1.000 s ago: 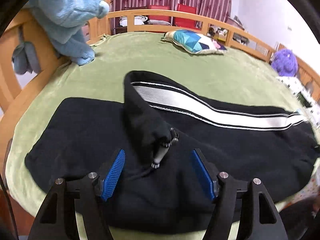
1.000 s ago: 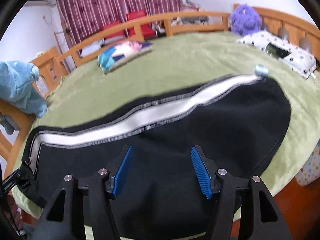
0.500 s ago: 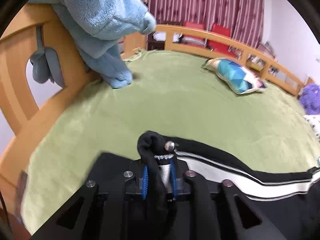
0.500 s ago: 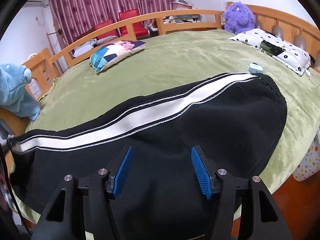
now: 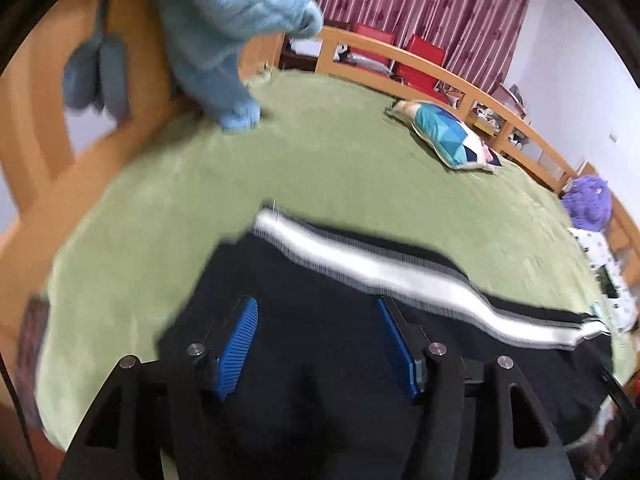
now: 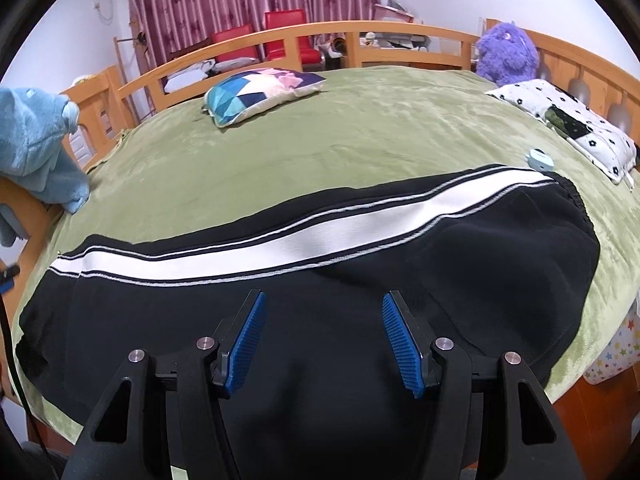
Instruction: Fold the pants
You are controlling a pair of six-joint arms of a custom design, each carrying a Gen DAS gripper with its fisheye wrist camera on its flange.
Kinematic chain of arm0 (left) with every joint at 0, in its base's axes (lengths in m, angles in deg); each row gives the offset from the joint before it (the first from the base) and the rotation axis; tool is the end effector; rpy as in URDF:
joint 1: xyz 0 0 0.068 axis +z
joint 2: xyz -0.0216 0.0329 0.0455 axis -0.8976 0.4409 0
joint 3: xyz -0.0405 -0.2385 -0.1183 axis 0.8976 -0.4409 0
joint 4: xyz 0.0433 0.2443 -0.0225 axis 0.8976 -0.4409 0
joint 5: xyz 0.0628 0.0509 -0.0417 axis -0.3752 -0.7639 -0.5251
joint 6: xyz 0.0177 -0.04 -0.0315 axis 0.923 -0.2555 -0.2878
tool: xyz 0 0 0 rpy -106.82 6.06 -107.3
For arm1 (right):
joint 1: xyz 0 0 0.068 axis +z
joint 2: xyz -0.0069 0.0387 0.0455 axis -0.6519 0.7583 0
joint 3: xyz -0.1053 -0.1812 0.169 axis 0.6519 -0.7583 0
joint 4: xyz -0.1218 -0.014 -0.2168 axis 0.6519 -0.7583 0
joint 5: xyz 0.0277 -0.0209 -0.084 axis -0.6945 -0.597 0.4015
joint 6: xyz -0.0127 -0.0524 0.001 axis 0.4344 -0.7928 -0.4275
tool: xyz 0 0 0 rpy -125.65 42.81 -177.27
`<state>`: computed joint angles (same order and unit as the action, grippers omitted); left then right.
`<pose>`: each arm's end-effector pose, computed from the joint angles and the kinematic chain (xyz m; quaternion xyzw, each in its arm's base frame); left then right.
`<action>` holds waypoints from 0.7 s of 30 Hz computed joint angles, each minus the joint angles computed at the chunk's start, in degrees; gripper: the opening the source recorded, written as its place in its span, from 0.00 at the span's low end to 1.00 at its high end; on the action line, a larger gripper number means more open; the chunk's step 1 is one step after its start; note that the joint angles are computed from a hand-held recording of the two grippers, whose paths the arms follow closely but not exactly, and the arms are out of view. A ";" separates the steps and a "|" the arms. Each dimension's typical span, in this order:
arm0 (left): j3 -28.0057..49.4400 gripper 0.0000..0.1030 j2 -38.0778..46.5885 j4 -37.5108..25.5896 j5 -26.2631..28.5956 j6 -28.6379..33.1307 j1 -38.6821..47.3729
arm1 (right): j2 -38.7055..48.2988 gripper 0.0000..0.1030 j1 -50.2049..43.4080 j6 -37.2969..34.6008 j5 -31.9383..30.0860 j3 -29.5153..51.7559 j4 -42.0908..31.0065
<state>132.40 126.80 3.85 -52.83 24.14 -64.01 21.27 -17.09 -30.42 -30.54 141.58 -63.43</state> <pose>0.3747 -0.0118 0.2896 0.0320 0.9265 -0.1506 0.3434 0.1837 0.0599 0.2773 0.2454 0.8922 -0.0619 0.3741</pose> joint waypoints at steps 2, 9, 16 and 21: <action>-6.00 0.57 -2.57 0.27 3.61 -0.05 2.15 | 1.85 0.58 1.62 0.65 0.71 0.93 -0.20; -14.86 0.57 -0.58 3.76 8.08 -4.68 3.85 | 6.43 0.58 4.47 1.52 1.55 3.35 -0.51; -13.94 0.55 2.98 8.99 6.48 -12.13 2.59 | 7.17 0.58 6.44 4.06 3.43 3.83 -2.84; -11.67 0.04 4.89 8.40 4.98 -13.12 2.19 | 5.13 0.58 6.21 5.49 3.97 3.02 -4.14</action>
